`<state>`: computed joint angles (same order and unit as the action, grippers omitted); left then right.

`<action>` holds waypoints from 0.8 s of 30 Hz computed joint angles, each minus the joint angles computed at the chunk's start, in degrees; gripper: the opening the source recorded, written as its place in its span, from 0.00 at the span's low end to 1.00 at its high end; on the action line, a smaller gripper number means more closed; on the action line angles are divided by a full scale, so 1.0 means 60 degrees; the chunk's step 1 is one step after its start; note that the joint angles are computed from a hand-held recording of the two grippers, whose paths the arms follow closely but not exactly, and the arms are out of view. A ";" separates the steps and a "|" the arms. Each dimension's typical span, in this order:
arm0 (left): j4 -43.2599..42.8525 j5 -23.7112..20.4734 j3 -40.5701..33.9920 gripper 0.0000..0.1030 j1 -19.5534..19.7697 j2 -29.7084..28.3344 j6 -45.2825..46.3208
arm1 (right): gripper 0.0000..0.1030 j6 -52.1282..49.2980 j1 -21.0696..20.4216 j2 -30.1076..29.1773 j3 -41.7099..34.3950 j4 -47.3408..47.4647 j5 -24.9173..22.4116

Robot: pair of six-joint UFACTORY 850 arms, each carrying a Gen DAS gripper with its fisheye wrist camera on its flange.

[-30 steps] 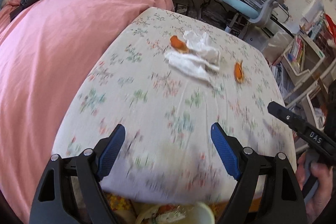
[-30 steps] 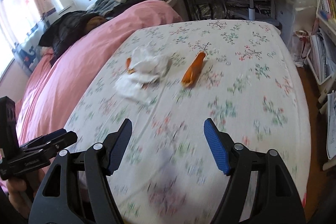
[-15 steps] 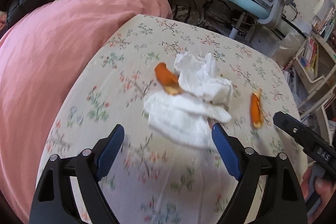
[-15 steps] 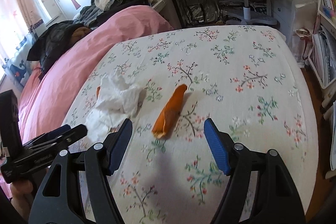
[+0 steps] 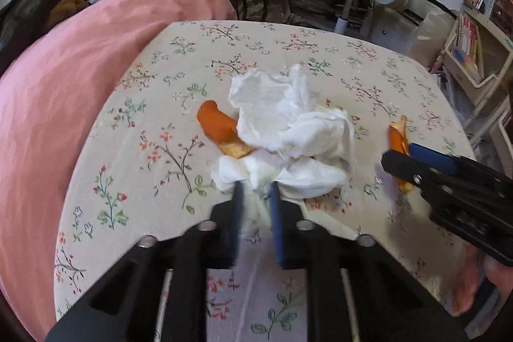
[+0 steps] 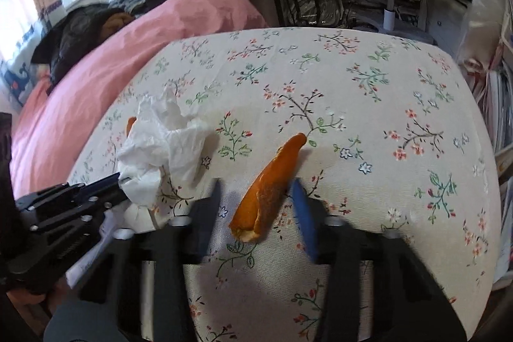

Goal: Collect trash
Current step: 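Grasp a white tissue with the left tool while the right tool grasps a carrot piece, then carry the tissue and carrot piece to the yellow bin and open both tools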

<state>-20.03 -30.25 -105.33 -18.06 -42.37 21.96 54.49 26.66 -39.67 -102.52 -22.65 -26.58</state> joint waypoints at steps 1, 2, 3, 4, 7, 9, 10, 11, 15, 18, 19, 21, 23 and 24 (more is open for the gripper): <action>-0.0436 -0.0199 0.0001 0.12 0.0086 0.0019 0.0307 | 0.21 -0.0200 -0.0008 0.0016 0.0029 0.0245 0.0050; -0.0677 -0.0332 0.0018 0.11 0.0128 0.0043 0.0440 | 0.19 -0.0304 -0.0002 0.0030 0.0042 0.0346 0.0053; -0.0951 -0.0451 0.0104 0.11 0.0186 0.0121 0.0610 | 0.18 -0.0376 0.0018 0.0056 0.0073 0.0377 0.0054; -0.1293 -0.0554 0.0283 0.11 0.0265 0.0274 0.0897 | 0.17 -0.0432 0.0035 0.0124 0.0149 0.0404 0.0096; -0.1970 -0.0491 0.1069 0.11 0.0394 0.0921 0.1583 | 0.17 -0.0234 0.0083 0.0424 0.0519 0.0323 0.0298; -0.2405 -0.0422 0.1528 0.11 0.0484 0.1296 0.2002 | 0.17 -0.0107 0.0094 0.0778 0.0990 0.0523 0.0708; -0.2710 -0.0331 0.1897 0.11 0.0550 0.1585 0.2265 | 0.17 -0.0096 0.0100 0.0946 0.1197 0.0667 0.0907; -0.2970 -0.0244 0.2221 0.11 0.0605 0.1837 0.2494 | 0.17 -0.0119 0.0131 0.1198 0.1513 0.0883 0.1224; -0.4063 -0.0050 0.3160 0.11 0.0829 0.2566 0.3336 | 0.17 -0.0050 0.0397 0.1904 0.2252 0.0980 0.1747; -0.4934 0.0116 0.3851 0.11 0.0989 0.3115 0.4051 | 0.17 0.0323 0.0730 0.2406 0.2792 0.0720 0.2137; -0.5205 0.0213 0.4107 0.11 0.1037 0.3319 0.4331 | 0.17 0.0460 0.0861 0.2545 0.2961 0.0632 0.2246; -0.5532 0.0353 0.4479 0.11 0.1102 0.3601 0.4710 | 0.17 0.0795 0.1206 0.2811 0.3301 0.0359 0.2429; -0.5782 0.0442 0.4822 0.11 0.1174 0.3869 0.5015 | 0.17 0.1129 0.1600 0.2991 0.3529 -0.0010 0.2444; -0.5901 0.0446 0.4948 0.11 0.1211 0.3975 0.5133 | 0.17 0.1171 0.1758 0.3055 0.3622 -0.0066 0.2450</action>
